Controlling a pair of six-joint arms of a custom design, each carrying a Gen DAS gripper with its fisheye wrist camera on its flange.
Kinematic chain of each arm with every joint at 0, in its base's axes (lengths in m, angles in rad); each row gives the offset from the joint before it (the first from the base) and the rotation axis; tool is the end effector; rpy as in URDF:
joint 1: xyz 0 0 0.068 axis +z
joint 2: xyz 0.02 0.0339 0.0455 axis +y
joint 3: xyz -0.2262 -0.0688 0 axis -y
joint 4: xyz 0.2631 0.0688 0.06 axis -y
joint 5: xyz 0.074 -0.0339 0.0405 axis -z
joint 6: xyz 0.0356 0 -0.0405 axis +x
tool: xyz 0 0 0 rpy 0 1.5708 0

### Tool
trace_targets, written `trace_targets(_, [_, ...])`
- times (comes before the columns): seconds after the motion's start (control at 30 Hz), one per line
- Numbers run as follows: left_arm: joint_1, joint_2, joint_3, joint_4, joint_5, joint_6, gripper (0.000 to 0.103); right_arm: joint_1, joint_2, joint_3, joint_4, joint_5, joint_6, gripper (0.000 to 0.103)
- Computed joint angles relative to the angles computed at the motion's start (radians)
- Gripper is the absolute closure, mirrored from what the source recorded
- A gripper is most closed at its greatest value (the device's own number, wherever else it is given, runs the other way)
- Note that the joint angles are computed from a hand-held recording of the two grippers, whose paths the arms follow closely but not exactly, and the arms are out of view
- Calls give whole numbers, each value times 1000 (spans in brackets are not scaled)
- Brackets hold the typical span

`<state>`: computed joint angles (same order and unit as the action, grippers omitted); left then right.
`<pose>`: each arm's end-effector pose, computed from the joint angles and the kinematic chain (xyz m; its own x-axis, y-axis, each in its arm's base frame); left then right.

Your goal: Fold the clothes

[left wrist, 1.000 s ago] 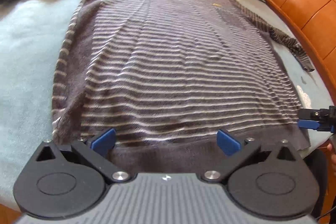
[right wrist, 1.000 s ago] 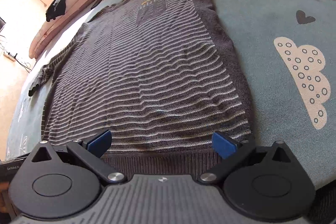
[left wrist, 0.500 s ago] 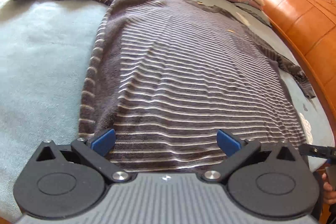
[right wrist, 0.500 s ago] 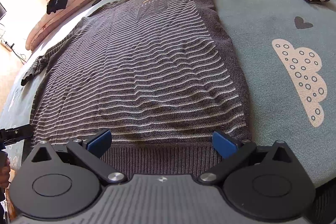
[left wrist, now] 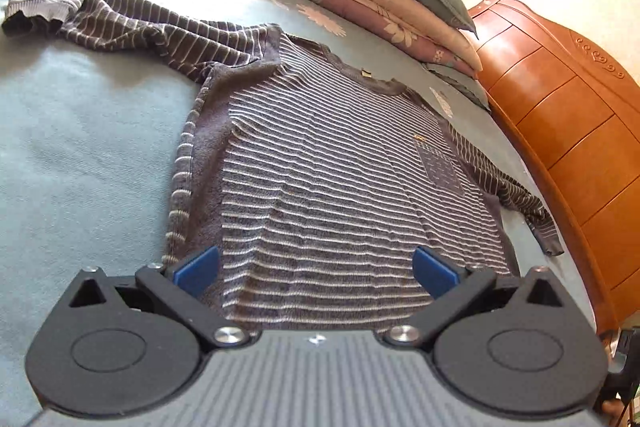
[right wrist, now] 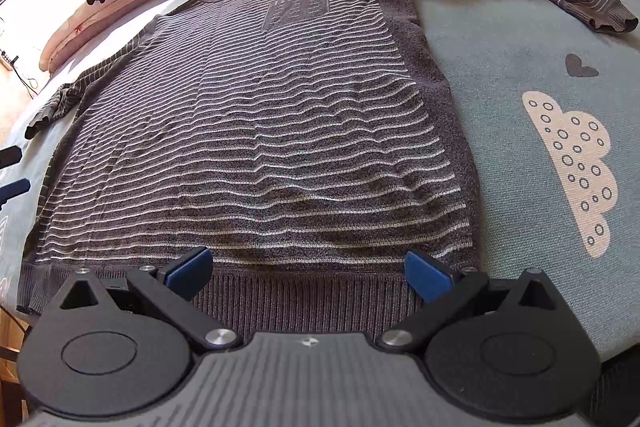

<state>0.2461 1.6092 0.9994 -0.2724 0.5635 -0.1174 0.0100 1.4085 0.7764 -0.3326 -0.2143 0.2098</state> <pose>0.3391 0.0656 0.1577 -0.7582 -0.2925 -0.5828 0.0347 0.8744 -0.4840 0.2930 0.0105 0.1403 -0.8311 0.1952 -0.5208 0.0431 0.9562 0.2896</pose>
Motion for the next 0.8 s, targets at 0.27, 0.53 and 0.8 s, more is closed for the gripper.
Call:
trace_targets(0.27, [14, 139, 119, 8, -208, 4, 4, -3, 12, 17, -18, -2, -19, 0])
trace_targets(0.53, [43, -20, -2, -124, 84, 108, 3, 37, 41, 46, -24, 63, -17, 0])
trace_targets(0.8, [-9, -29, -12, -101, -124, 121, 8, 71, 51, 57, -38, 121, -29, 0])
